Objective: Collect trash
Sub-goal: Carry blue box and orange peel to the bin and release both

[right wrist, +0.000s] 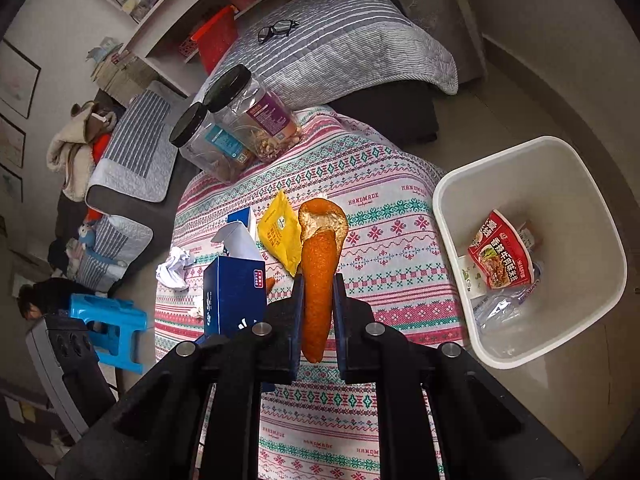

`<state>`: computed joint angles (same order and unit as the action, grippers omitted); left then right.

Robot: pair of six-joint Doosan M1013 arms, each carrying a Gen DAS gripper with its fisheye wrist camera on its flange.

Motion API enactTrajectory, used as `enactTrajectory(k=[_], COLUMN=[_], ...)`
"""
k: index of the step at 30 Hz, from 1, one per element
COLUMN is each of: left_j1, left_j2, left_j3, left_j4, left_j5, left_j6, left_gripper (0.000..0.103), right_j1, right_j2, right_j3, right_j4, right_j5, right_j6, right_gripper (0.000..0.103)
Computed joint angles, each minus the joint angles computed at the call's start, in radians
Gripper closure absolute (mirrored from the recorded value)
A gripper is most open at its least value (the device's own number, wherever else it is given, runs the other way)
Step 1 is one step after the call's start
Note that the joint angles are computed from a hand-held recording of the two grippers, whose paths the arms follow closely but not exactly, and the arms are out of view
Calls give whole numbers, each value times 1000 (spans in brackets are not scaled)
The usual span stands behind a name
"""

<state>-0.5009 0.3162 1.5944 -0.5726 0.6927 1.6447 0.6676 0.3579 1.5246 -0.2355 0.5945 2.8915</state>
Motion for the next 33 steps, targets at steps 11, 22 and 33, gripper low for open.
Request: enactTrajectory(k=[11, 22, 33], left_j1=[-97, -188, -211], left_j2=[84, 181, 236], left_j3=[-75, -155, -187], left_j4=[-147, -112, -93], left_j5=[82, 85, 74], left_j6=[115, 67, 73], left_gripper=[47, 47, 32], right_j1=[-60, -113, -112], right_j2=[-147, -165, -159], right_j3=[201, 253, 241], right_j4=[-127, -44, -111], right_j5=[-22, 56, 178], right_j6=[255, 182, 252], right_gripper=[90, 90, 43])
